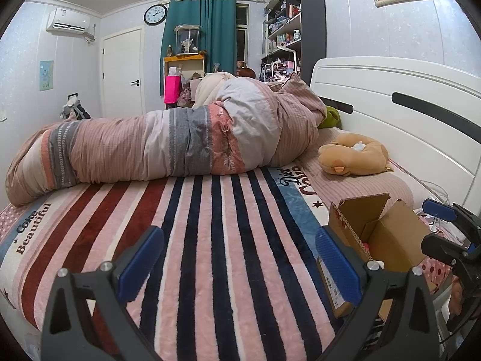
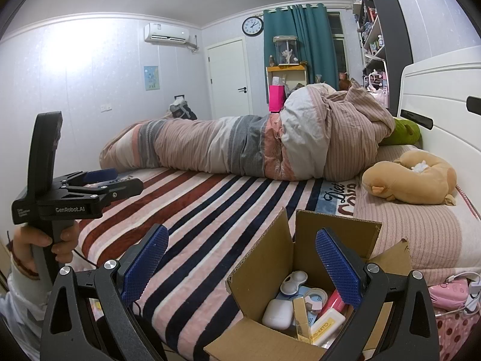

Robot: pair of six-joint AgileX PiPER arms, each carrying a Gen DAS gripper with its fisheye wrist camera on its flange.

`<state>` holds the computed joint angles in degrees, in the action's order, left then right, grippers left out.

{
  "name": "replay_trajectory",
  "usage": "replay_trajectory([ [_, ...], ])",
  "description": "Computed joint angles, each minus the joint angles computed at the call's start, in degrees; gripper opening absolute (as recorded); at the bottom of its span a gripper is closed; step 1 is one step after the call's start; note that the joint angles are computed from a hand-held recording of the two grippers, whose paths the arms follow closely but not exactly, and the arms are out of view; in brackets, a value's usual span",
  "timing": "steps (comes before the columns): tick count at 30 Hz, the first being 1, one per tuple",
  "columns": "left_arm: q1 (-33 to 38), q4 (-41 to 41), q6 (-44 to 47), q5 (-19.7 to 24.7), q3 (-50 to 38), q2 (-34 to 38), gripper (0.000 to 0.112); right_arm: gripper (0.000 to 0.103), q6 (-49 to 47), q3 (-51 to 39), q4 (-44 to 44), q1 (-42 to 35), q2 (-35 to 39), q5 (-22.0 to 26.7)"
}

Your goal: Organize rigid objects

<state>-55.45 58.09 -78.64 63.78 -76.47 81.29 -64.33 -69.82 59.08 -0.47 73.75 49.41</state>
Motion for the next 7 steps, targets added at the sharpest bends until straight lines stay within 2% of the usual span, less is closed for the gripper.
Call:
replay_trajectory([
  [7,0.12,-0.02,0.13,-0.03,0.17,-0.31,0.1,0.099,-0.13,-0.15,0.07,-0.21,0.13,0.2],
])
